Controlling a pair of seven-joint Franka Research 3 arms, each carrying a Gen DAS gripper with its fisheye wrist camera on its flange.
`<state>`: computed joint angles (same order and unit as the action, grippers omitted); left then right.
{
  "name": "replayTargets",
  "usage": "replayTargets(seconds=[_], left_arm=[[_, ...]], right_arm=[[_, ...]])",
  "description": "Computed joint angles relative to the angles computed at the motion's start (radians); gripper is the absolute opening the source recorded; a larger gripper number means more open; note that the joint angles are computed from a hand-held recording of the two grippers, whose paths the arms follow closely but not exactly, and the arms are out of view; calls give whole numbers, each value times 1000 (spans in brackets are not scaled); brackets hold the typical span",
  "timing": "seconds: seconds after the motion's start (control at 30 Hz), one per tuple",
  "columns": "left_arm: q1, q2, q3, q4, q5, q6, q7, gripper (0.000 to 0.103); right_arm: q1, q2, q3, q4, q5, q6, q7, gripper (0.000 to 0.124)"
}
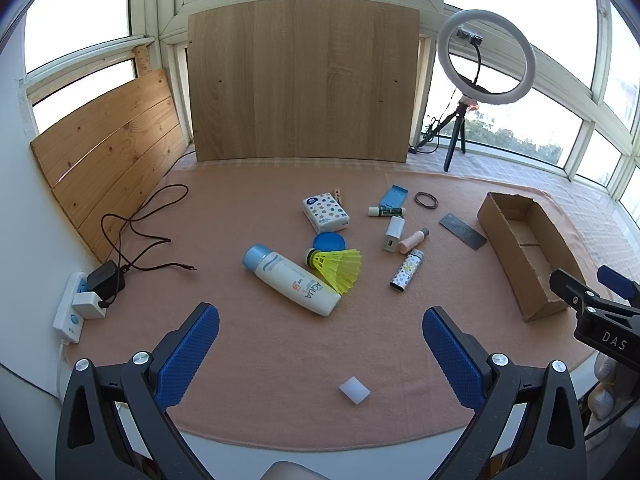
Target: Organize objects
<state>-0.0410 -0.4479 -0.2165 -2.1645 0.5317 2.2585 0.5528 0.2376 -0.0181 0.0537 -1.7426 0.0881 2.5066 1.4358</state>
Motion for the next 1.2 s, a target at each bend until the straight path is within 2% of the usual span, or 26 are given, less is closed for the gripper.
replayTargets(seconds=[1.2], left_arm=[[-6,38,4,31,-4,5,9,103]], right_arm=[[-6,15,-5,24,-10,-24,11,103]])
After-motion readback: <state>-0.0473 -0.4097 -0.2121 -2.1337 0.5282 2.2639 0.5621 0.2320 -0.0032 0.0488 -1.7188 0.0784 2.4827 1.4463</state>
